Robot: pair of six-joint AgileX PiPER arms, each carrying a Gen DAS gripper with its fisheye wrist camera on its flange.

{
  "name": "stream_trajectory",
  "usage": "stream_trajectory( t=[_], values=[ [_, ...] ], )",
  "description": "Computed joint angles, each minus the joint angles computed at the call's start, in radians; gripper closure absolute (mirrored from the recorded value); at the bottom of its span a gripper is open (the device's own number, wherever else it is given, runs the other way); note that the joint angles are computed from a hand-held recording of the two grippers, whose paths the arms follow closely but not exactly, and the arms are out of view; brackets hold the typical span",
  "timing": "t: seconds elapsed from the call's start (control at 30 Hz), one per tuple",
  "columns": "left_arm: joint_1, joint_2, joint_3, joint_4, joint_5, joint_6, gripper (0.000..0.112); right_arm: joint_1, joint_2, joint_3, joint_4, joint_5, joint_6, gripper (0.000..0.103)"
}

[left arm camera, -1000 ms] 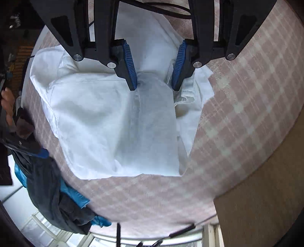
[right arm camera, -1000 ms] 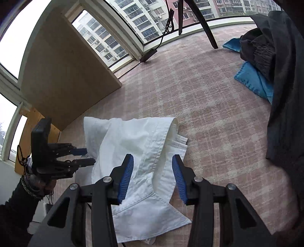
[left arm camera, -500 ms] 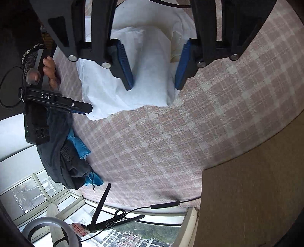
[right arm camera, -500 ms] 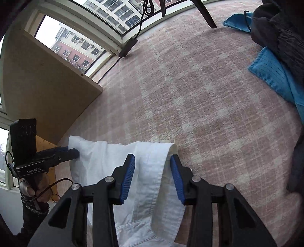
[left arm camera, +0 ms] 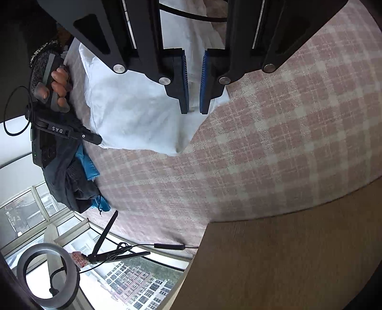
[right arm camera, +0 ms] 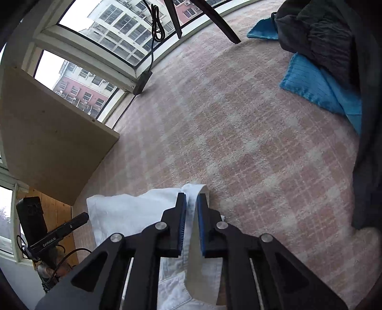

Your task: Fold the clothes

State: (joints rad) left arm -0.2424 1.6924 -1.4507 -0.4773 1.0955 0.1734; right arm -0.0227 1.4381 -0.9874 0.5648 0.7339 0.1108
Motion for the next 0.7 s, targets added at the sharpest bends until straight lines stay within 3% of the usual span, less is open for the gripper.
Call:
stream_trajectory(
  t=[0.1,0.2,0.3,0.4,0.43,0.5,0.6,0.67,0.7],
  values=[
    [-0.019,0.002,-0.098,-0.021,0.031,0.035,0.089,0.051,-0.035,-0.027,-0.065,-0.003,0.009,0.092],
    [-0.071,0.082,-0.196,-0.032,0.061,0.054,0.088,0.103,-0.061,-0.060,-0.131,-0.001,0.015,0.092],
    [-0.124,0.194,-0.286,-0.009,0.097,0.045,0.088,0.181,0.021,-0.115,-0.114,0.009,-0.058,0.092],
    [-0.141,0.213,-0.215,0.097,0.049,0.017,0.092,0.235,0.117,-0.140,-0.242,0.057,0.017,0.094],
    [-0.145,0.219,-0.190,0.133,0.031,0.004,0.094,0.229,0.096,-0.122,-0.265,0.059,0.046,0.098],
    [-0.118,0.156,-0.128,0.153,0.010,-0.014,0.094,0.177,-0.013,-0.062,-0.241,0.084,0.076,0.093],
    [-0.085,0.021,-0.035,0.147,0.001,0.015,0.093,0.163,-0.238,0.007,-0.295,0.193,0.147,0.076],
    [-0.100,-0.062,0.025,0.129,0.015,0.067,0.090,0.211,-0.389,0.075,-0.306,0.245,0.227,0.059],
    [-0.119,-0.087,0.047,0.116,0.027,0.087,0.090,0.270,-0.438,0.117,-0.292,0.254,0.294,0.058]
  ],
)
